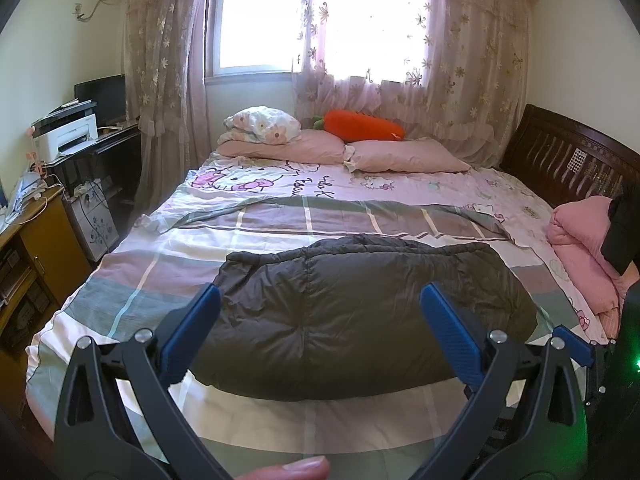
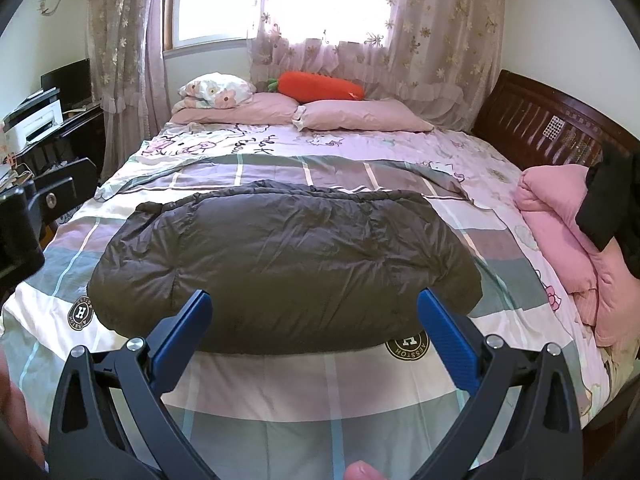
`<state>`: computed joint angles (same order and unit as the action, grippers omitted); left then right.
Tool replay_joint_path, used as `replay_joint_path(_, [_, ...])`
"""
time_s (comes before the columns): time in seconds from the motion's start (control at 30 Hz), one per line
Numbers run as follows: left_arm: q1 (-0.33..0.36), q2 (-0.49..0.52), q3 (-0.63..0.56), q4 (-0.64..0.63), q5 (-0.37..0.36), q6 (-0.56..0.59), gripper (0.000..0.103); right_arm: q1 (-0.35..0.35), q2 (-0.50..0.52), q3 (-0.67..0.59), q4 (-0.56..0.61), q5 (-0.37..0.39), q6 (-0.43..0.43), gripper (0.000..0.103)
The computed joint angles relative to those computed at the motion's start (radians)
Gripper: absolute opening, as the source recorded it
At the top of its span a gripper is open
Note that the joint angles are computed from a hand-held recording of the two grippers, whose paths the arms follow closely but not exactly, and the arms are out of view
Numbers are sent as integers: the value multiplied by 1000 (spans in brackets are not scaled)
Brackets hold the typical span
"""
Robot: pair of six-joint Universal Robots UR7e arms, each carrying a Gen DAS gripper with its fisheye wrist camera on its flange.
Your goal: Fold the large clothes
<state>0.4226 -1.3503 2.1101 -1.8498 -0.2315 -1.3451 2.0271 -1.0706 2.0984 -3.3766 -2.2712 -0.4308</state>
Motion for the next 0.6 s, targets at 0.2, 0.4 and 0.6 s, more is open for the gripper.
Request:
replay_joint_path(0.2, [0, -2, 6, -17, -2, 14, 101, 1, -1, -1, 1, 1, 2, 102])
replay_joint_path(0.4, [1, -4, 12, -41, -4, 36, 101, 6, 1, -4, 5, 1, 1, 102])
replay_joint_path(0.6, [3, -8, 30, -96, -11, 83, 101, 10, 6, -6, 3, -3, 3, 102])
